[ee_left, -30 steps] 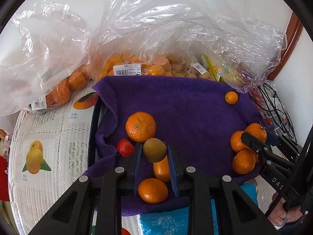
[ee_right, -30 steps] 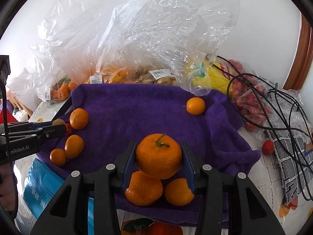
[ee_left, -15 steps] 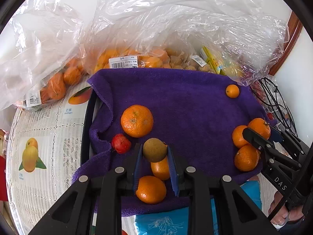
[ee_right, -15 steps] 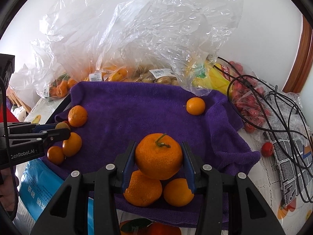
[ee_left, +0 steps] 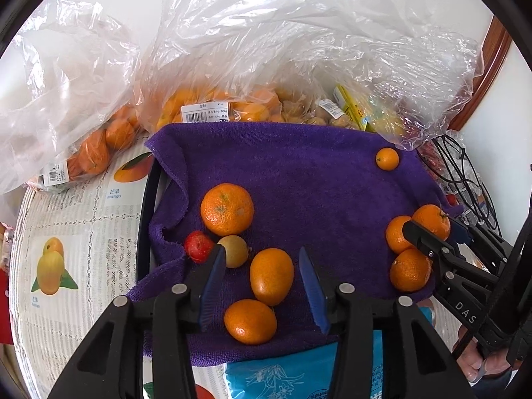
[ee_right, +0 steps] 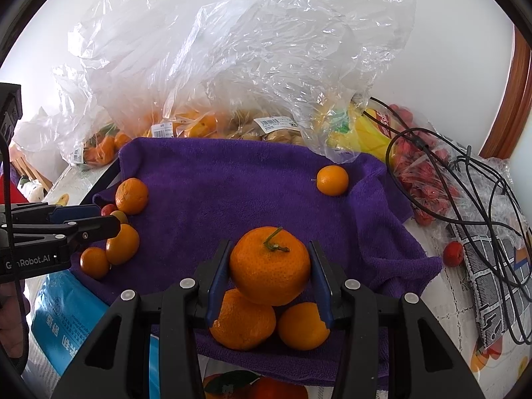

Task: Organize fruits
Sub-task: 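Open the left gripper on the towel while the right releases its orange beside other oranges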

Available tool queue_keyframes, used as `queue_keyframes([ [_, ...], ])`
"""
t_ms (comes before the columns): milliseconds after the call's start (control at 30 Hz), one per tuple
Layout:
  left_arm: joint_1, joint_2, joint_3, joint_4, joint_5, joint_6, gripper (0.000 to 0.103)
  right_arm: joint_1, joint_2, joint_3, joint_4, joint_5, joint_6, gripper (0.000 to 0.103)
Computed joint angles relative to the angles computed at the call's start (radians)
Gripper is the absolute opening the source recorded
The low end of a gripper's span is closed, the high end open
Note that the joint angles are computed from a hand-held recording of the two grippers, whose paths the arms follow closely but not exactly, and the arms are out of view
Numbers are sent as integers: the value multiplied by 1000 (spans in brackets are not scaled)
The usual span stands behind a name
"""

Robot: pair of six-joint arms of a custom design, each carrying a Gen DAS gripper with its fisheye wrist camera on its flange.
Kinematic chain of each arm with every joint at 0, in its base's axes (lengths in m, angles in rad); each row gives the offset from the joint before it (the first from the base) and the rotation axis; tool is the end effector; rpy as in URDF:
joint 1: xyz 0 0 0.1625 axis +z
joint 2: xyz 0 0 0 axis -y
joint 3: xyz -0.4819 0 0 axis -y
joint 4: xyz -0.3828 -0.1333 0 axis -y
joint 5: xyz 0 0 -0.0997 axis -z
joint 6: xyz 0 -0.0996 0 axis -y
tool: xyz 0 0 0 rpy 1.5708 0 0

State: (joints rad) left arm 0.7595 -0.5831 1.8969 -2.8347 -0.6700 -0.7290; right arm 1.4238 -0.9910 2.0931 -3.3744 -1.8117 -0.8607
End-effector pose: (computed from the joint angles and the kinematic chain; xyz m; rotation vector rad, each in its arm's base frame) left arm -0.2867 -0.5637 -0.0091 0.1253 2.3531 -0.7511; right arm 0.0241 -0.5853 0.2146 0.7760 -2.4010 0.6604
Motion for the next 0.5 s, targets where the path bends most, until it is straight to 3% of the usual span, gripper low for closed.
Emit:
queue_keyframes([
  [500, -39, -48, 55, 10, 12, -51, 57, 23, -53, 48, -28, 20, 25, 49],
])
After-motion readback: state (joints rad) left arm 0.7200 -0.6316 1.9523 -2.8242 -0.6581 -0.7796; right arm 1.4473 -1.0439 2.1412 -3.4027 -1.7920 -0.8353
